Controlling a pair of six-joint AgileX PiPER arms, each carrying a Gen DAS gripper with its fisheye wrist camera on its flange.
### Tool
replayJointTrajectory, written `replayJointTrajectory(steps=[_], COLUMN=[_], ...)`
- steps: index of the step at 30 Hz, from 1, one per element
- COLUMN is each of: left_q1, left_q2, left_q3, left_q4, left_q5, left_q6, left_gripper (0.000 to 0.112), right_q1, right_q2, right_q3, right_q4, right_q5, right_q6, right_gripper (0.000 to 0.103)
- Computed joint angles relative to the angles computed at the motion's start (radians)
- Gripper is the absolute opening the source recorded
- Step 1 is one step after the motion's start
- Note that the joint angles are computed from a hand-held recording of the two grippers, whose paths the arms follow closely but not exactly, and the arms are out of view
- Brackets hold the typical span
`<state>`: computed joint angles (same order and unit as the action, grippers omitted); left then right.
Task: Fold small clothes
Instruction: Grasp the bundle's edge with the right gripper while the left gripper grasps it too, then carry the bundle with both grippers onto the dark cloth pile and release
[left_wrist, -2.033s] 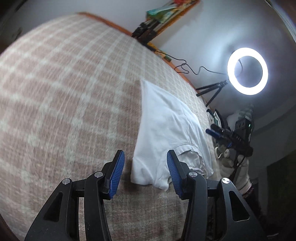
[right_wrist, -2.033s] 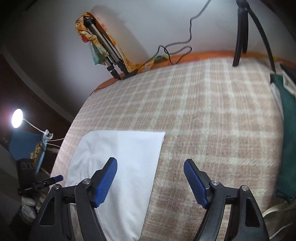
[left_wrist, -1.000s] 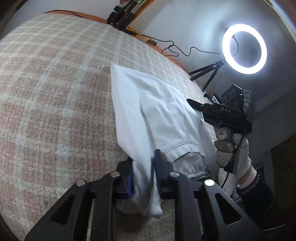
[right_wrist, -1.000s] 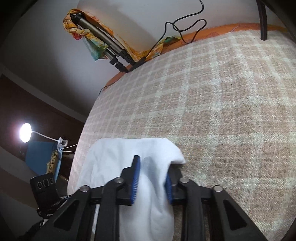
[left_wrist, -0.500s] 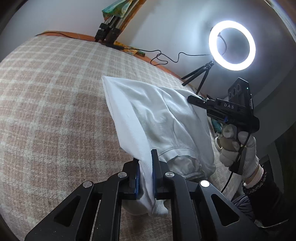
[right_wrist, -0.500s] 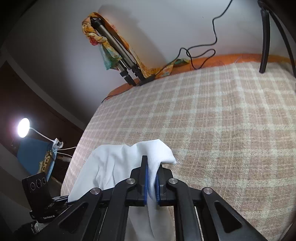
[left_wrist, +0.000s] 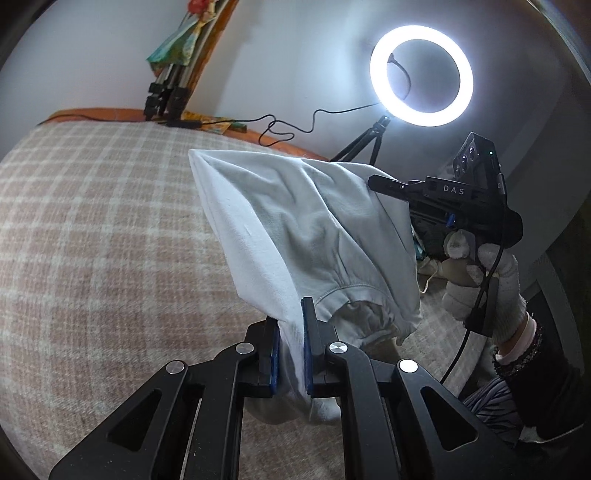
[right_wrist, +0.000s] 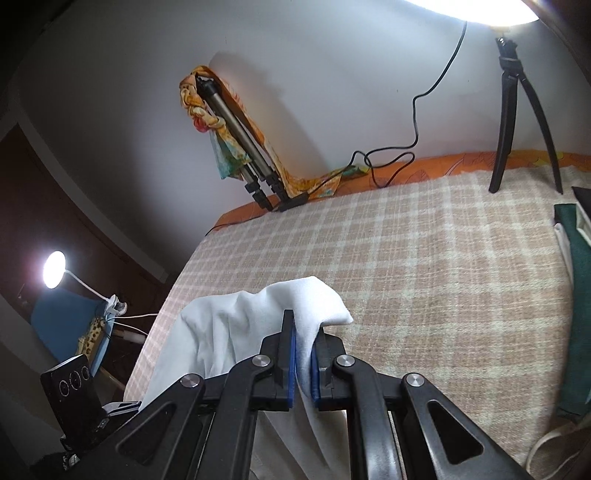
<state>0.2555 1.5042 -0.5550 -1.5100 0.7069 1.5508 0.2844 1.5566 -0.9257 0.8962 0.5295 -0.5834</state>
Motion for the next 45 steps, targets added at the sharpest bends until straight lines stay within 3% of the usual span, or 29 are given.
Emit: replayJointTrajectory(steps=[11,20,27,37,45], left_q1=[-0.231,-0.454,-0.561,-0.713,-0.797], left_q2=[-0.032,-0.035,0.072,0.284,0.448], left_q3=[-0.065,-0.168,-0.287,-0.534,-0.802], left_q4=[-0.118,-0.127,-0.137,-0.101,0.050], left_q5=[-0.115,-0.233,-0.237,-0.251,-0.285], left_q6=[0.051,0.017,0.002,-0.087,-0.280], left_gripper=[0.008,0.008,0.008,0.008,0.008], right_q1=[-0.122,-0.359,-0.555,-0.925,-1.053], right_q2=[-0.203,-0.334,-0.376,-0.289,-0.130], right_q3=[0.045,0.048,0.015,-0.080,-0.289], right_q4=[-0.124,-0.112,-0.129,-0.101,-0.116], right_q5=[0.065,0.210,0.340,0.513,0.564], right_q6=[0.094,0.025,-0.072,-0.265,-0.296], right_gripper=[0.004,0.004,0.004,0.004,0.004])
